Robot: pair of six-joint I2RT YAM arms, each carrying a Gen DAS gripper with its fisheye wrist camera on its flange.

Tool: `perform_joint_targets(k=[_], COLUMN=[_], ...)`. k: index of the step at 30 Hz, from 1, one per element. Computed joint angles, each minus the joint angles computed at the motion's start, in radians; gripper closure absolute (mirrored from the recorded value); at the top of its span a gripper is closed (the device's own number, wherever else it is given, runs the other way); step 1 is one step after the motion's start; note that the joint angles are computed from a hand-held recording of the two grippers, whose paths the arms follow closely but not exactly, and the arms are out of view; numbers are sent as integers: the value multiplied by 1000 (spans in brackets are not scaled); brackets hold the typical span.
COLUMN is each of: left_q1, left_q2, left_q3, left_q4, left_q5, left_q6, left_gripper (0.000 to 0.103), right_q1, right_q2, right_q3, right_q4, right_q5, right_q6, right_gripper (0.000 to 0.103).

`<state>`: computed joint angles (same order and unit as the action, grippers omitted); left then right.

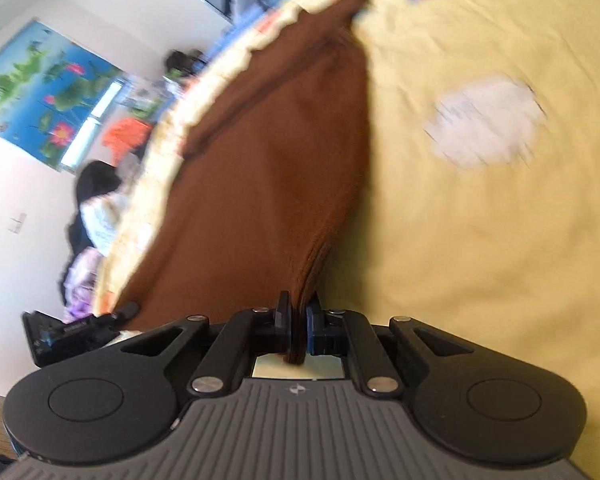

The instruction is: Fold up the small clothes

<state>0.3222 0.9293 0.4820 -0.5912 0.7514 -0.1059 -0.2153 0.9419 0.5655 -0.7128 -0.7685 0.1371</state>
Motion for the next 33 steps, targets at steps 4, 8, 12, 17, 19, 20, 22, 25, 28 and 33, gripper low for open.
perform_joint_targets(k=[4,8,12,17,19,20,22,25,28,33], left_q1=[81,130,74,-37,-69,-81,-104,-153,-140,-89], left_q2=[-30,0,166,447,518,546,587,588,542,511], left_q3=[2,65,121,239,292,311,337,355,329,302], left_q4=[-98,-127,93,325,363,385,423,439,428,389], left_q5=[87,82,32,-21,-40,-48,-62,-171,-224,-203], left_q6=[102,170,13,-191,-229,-246,-269,-250,-183,-65], left_gripper=[97,90,78,78,78,78,78,101,102,102], right_q1=[-1,12,47,122,130,133,137,157,135,-9], right_q2=[-30,9,252,557,638,668,710,785,734,722], right_q3=[-16,27,138,364,430,454,483,573,517,422], right_q4=[54,170,357,436,457,466,487,386,402,471], right_q5=[-5,3,21,190,194,195,182,164,158,25], right_q6=[76,134,214,261,273,284,295,217,158,175], right_gripper=[67,27,27,27,28,28,29,91,91,95])
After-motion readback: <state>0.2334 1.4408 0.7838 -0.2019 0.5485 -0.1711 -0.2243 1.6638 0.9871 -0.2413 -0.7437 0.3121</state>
